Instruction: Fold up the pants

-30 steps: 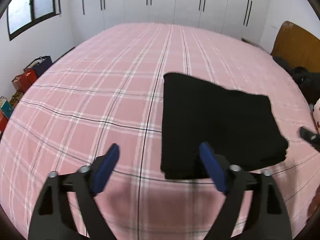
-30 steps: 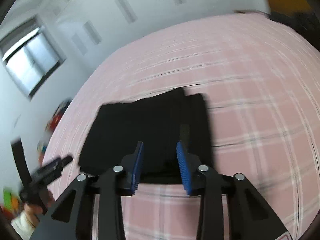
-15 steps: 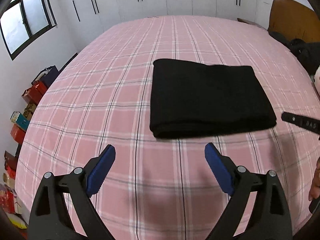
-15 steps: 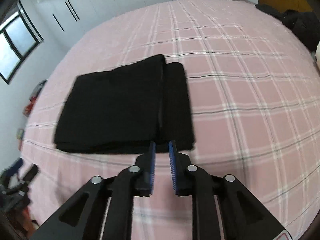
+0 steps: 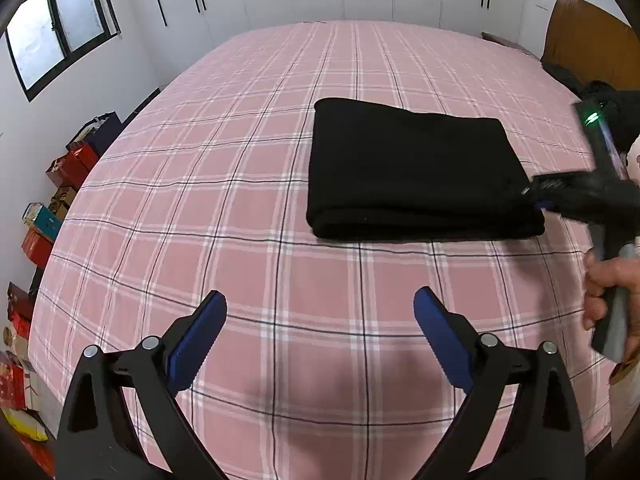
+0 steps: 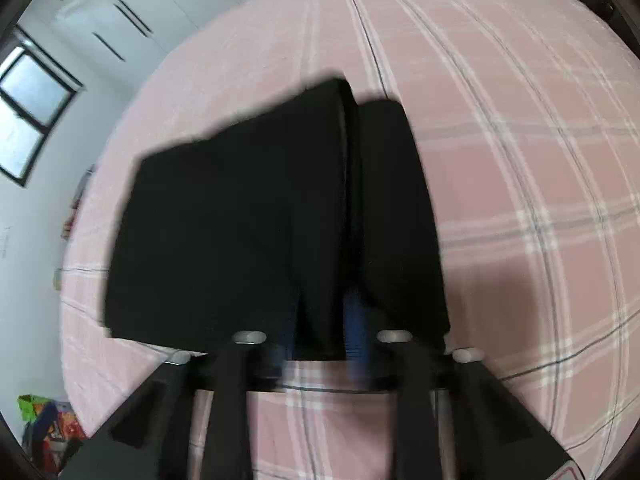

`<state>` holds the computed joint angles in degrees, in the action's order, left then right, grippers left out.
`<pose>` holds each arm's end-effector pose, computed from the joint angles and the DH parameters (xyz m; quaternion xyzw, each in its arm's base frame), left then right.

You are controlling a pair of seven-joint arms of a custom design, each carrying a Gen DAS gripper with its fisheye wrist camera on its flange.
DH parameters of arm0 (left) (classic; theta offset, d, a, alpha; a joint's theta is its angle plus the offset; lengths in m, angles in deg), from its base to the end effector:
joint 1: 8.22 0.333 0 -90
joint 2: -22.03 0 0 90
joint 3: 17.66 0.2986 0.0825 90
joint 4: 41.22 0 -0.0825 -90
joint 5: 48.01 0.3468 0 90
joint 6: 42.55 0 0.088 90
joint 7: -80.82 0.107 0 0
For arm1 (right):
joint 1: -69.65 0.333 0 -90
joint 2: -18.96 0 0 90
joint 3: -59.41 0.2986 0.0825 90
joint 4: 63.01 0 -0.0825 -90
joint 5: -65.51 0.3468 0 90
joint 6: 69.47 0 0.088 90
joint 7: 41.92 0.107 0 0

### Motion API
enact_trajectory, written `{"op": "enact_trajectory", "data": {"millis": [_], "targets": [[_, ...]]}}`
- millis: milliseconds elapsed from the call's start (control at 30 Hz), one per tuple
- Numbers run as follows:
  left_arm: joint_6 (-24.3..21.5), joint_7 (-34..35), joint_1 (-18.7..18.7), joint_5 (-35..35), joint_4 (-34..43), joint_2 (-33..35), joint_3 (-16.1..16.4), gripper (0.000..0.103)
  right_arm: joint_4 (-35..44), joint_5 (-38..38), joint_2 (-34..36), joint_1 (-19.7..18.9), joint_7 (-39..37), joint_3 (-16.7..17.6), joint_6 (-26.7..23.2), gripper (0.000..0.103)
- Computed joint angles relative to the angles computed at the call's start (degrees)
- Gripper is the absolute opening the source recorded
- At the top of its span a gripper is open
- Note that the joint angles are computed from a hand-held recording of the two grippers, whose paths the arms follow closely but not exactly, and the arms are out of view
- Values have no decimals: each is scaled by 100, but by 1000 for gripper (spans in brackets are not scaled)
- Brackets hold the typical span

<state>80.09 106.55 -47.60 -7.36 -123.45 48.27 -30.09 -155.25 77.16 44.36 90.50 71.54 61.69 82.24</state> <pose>0.4597 -0.4954 0.4633 -0.6543 0.6951 -0.1819 0.2358 0.6298 0.2583 0.4398 -0.6164 0.7273 -0.0336 0.3000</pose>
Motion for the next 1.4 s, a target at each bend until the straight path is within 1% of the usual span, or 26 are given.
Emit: {"op": "enact_trajectory", "data": {"millis": [67,133,167,233,267,300,367,433,467,500,533,567,600,633,667,733,767,800,833,867,933,1033,1133,1233,1300,1400], "targets": [[111,31,36,-53,18,28,-18,93,-284,-219,-237,100,183,-167,173,14],[164,68,29,-108,124,134,-24,93,-271,-627,-145,235,643,-429,-125,15],[150,102,0,-131,227,223,-23,93,-286,-606,-49,173,691,-393,-208,17],[120,162,-56,-177,362,332,-8,93,-496,-258,-113,-30,535,-139,75,24],[112,198,-80,-201,408,369,-2,93,-461,-222,-162,-44,529,-115,12,29],[132,226,-99,-221,432,389,2,93,-552,-393,-288,78,721,-230,109,29],[182,232,-125,-250,419,387,19,93,-941,-999,-657,366,1240,-532,676,29],[179,262,-150,-286,449,413,25,93,-860,-885,-653,232,1088,-350,719,29],[140,272,-170,-304,493,439,32,93,-661,-666,-524,89,813,-150,567,28],[117,286,-187,-327,545,468,33,93,-358,-596,-304,29,602,-59,243,28],[88,278,-212,-334,594,489,44,93,59,-693,-9,53,490,-79,-334,27],[73,270,-232,-341,626,497,52,93,283,-958,146,196,585,-225,-676,18],[75,274,-244,-348,637,491,53,93,307,-1199,111,333,762,-364,-773,17],[65,268,-261,-343,651,484,61,93,179,-1242,-5,365,864,-384,-661,18],[62,270,-276,-331,652,470,65,93,-149,-1330,-315,458,1176,-452,-443,25],[83,267,-294,-312,617,435,64,93,-634,-1646,-768,581,1577,-512,-145,30],[100,264,-299,-308,588,413,57,93,-987,-2005,-1085,725,1942,-582,-31,41],[104,255,-308,-301,569,396,53,93,-1308,-2359,-1375,835,2332,-607,19,49],[109,242,-313,-298,544,375,47,93,-1564,-2574,-1599,849,2559,-581,83,61],[125,221,-322,-289,503,337,38,93,-1884,-2980,-1891,940,3004,-565,62,68],[107,164,-356,-250,480,295,32,93,-2363,-3351,-2345,941,3364,-392,-111,71],[11,97,-437,-137,411,207,20,93,-2664,-3542,-2676,802,3648,-126,-377,86],[-227,78,-557,27,387,141,-3,93,-3173,-3759,-3145,692,4166,218,-510,86],[-347,-55,-618,128,219,-8,-55,93,-3361,-3724,-3329,566,4234,519,-754,86],[-510,-162,-671,202,106,-106,-94,94,-3571,-3521,-3499,507,4167,673,-714,86],[-642,-357,-719,352,-148,-277,-163,94,-3825,-3633,-3746,325,4499,1011,-689,86]]}}
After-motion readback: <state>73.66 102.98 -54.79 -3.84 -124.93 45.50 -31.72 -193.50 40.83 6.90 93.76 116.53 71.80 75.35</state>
